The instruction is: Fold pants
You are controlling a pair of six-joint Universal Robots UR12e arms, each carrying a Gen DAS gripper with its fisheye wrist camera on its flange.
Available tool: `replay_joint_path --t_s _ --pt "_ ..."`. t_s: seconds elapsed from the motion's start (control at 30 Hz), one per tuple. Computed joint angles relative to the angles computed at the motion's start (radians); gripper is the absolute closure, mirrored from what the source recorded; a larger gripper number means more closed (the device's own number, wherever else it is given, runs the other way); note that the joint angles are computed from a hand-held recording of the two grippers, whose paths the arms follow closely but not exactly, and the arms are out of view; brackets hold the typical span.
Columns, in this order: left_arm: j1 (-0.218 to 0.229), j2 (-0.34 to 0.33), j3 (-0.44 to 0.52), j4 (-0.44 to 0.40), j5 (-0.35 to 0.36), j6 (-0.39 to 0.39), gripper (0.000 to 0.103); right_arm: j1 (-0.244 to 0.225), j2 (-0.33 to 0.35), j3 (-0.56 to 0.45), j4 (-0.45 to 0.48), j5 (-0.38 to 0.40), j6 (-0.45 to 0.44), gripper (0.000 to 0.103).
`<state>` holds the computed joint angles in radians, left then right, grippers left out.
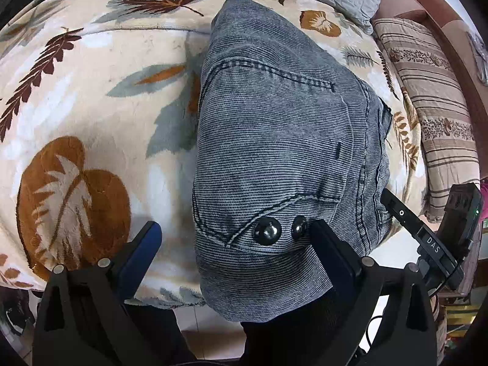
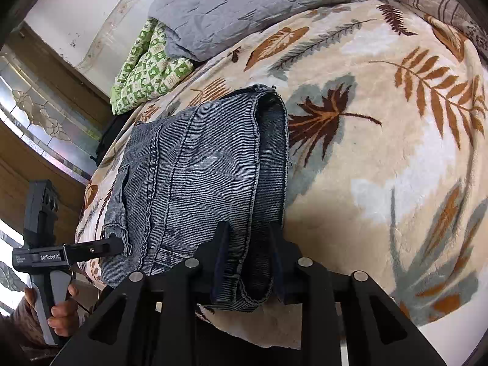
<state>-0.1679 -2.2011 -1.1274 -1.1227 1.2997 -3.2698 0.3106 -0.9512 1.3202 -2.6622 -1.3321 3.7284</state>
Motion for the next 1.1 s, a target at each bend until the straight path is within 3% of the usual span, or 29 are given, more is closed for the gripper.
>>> replay_joint_path --t_s 0.07,0.17,0.23,0.47,0.57,0.67,0.77,0.83,0.93,1.03,1.1 --pt "0.009 0.002 0.012 -0.016 -0.021 0.010 0.007 -0.004 -0.005 -0.009 0.015 0.010 0.016 0.070" --pt "0.025 0.005 0.021 0.014 -0.046 -0.006 0.007 -0.014 -0.010 -0.010 -0.068 0.014 0.044 0.064" --pt "0.033 -0.005 0.047 0.011 -0.054 -0.026 0.007 -0.020 0.003 -0.036 -0.070 0.011 0.058 0.057" --pt "0.027 -0.099 0.203 -0.105 -0.053 -0.067 0.007 -0.038 0.104 -0.167 -0.013 0.061 0.120 0.057" --pt "0.017 -0.136 0.265 -0.150 -0.046 -0.068 0.007 -0.037 0.132 -0.211 -0.006 0.109 0.070 0.100" --pt "0.005 -0.155 0.288 -0.148 -0.010 -0.063 0.007 -0.022 0.126 -0.231 -0.003 0.059 -0.023 0.100" --pt "0.006 -0.172 0.301 -0.167 -0.011 -0.080 0.007 -0.009 0.123 -0.259 0.119 -0.074 -0.141 0.100" --pt "0.012 -0.173 0.292 -0.156 -0.036 -0.098 0.007 -0.016 0.127 -0.261 0.157 -0.071 -0.144 0.100" --pt "0.008 -0.173 0.296 -0.154 -0.018 -0.085 0.007 -0.011 0.140 -0.277 0.213 -0.106 -0.186 0.095" --pt "0.010 -0.173 0.303 -0.170 -0.018 -0.084 0.007 -0.015 0.132 -0.257 0.182 -0.092 -0.151 0.094" --pt "0.016 -0.167 0.303 -0.183 -0.025 -0.087 0.007 -0.023 0.112 -0.226 0.138 -0.059 -0.111 0.087"
